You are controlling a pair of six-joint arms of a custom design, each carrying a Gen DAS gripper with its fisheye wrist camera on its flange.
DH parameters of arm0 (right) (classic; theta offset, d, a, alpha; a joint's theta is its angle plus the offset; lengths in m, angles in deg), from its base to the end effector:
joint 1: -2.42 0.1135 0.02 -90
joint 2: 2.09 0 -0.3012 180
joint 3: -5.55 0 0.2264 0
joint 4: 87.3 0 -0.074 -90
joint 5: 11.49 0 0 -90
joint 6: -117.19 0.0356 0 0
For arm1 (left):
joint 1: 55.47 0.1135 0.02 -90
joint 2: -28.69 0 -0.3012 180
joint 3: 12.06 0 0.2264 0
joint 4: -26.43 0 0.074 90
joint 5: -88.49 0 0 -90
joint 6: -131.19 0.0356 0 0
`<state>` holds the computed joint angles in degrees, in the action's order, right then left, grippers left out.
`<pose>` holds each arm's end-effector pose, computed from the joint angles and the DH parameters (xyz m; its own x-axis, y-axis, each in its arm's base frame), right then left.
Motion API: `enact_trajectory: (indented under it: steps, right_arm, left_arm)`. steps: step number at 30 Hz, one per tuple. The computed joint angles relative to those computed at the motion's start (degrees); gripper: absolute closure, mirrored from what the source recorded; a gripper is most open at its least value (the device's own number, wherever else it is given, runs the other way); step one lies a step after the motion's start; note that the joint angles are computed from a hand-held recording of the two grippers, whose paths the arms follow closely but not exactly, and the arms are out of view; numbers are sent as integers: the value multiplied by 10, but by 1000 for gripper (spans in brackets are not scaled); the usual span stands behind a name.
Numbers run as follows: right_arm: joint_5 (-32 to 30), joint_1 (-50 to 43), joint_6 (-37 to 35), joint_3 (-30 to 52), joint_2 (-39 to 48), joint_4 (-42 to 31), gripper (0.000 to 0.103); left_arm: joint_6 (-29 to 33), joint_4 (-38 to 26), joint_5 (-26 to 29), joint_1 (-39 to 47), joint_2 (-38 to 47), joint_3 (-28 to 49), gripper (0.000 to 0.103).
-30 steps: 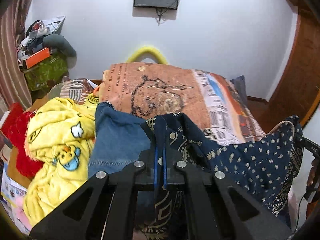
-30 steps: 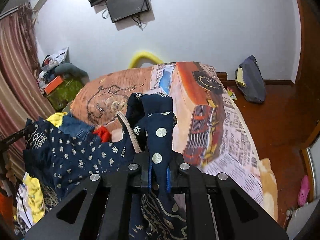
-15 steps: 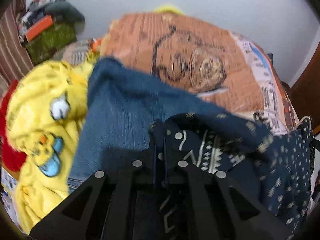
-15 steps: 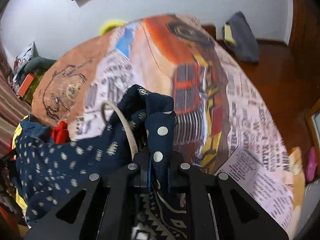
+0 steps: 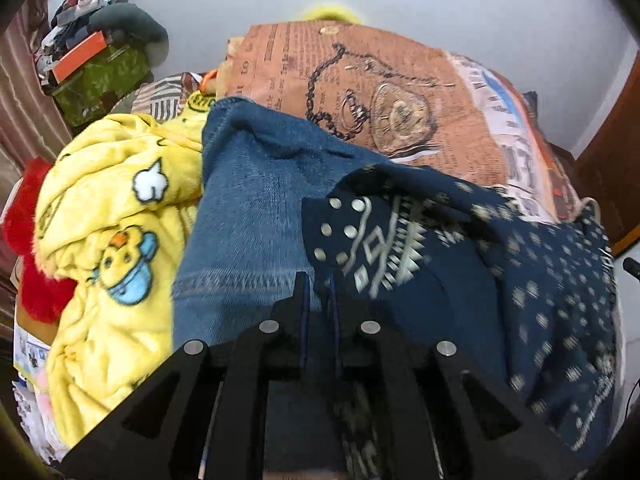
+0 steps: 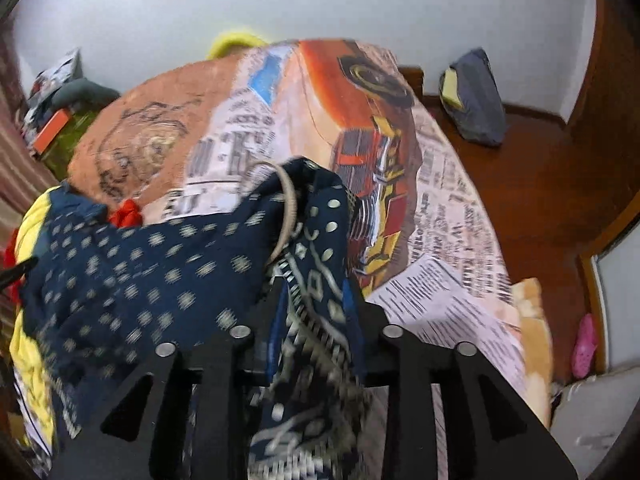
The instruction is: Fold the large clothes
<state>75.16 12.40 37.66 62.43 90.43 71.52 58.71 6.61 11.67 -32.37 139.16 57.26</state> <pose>0.2726 0.0501 0.1908 -0.8477 0.0350 -0.5293 -0.0513 0.9877 0.1475 0.3238 0.1293 0.1517 -0.8513 -0.0445 -0.5228 -0.0251 0.9987 -0.0440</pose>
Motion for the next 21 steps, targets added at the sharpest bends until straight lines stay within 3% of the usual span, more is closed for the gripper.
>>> enact_trajectory:
  steps: [4,7,13,14,17,21]
  right_arm:
    - [42,37,-6,-18,-125,-66,58]
    - [70,76,2,-16,-207,-121,52]
    - [153,190,70,-11,-334,-213,25]
    - [167,209,83,-9,-342,-223,19]
    - [221,284,134,-7,-368,-264,13]
    - [290,385,210,-17,-382,-313,6]
  left_arm:
    - [42,-27,26,22,-92,-50,88]
    - [85,-68,67,53,-176,-83,70]
    - [187,-171,148,130,-304,-119,40]
    - [207,-193,158,144,-318,-120,31]
    - [261,-243,186,190,-351,-131,12]
    - [344,-296,213,255,-356,-155,10]
